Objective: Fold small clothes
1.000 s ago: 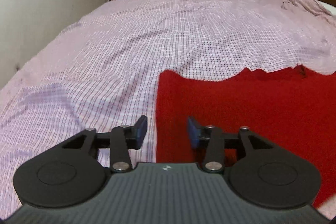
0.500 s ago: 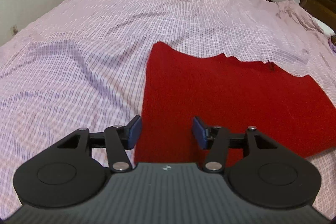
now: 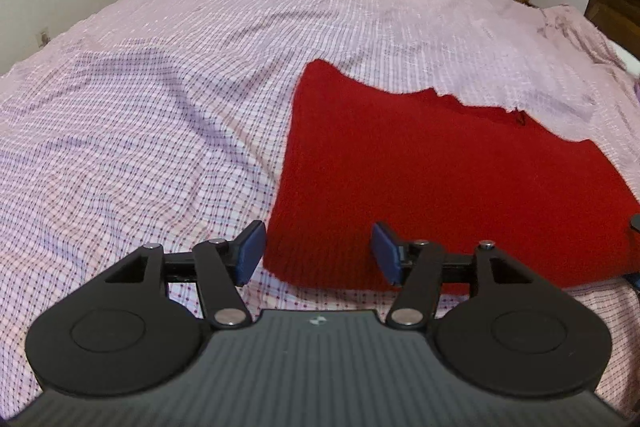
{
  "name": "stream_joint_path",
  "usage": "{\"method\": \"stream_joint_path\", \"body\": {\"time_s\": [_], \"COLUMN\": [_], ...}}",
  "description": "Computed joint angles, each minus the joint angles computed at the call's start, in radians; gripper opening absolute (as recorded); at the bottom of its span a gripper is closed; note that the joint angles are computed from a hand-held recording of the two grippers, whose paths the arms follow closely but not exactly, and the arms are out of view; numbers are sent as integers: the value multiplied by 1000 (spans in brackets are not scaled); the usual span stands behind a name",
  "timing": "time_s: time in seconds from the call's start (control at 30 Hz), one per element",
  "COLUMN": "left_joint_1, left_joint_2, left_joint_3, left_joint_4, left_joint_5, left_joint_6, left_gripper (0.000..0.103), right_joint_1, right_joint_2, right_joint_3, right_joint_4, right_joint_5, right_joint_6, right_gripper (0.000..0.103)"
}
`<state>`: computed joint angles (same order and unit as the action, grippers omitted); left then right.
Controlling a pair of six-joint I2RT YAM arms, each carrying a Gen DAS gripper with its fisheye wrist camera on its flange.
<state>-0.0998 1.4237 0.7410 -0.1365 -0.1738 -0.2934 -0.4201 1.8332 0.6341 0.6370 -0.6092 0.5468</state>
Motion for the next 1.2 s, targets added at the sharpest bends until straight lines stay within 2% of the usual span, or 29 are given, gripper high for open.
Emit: {"method": "stream_joint_path", "body": {"time_s": [0.27,0.43,0.5,0.6,0.63,0.7,0.83,0.9,0.97,1.0,1.03,1.1,1.2], "left_joint_1": [-18,-19,-20,-28,-32,-39,-33,-23,-13,-10,-5,10,39], "left_joint_2": [9,14,15,32,35,37,31,22,7,-1,-10,-20,-19], "left_joint_3": [-7,-8,-10,-5,-2,0,-2,-6,-14,-18,-24,-25,-23], "left_joint_4": [19,23,28,33,30,30,31,32,37,41,48,57,76], "left_joint_5": [-32,-36,-39,-56,-61,-72,-62,-47,-34,-33,-32,-22,11], "left_joint_6": [8,9,9,-8,-14,-7,-2,-3,-4,-9,-12,-10,1], "left_gripper": [64,65,65,65,65,65,65,65,65,65,65,65,65], "right_joint_1": [-10,-11,-9,-2,3,14,29,18,13,14,15,9,9], "right_joint_2": [97,120,140,173,182,182,176,187,187,183,180,171,118], "right_joint_3": [-37,-51,-63,-87,-91,-90,-81,-69,-58,-55,-48,-45,-57], "right_joint_4": [253,323,395,527,556,549,511,517,503,488,468,457,427], "right_joint_5": [-34,-34,-21,29,43,55,87,70,59,63,63,44,34], "right_joint_6": [80,102,170,344,365,331,286,313,318,312,305,308,279], "right_gripper": [91,91,91,91,91,90,74,72,66,50,41,36,34]}}
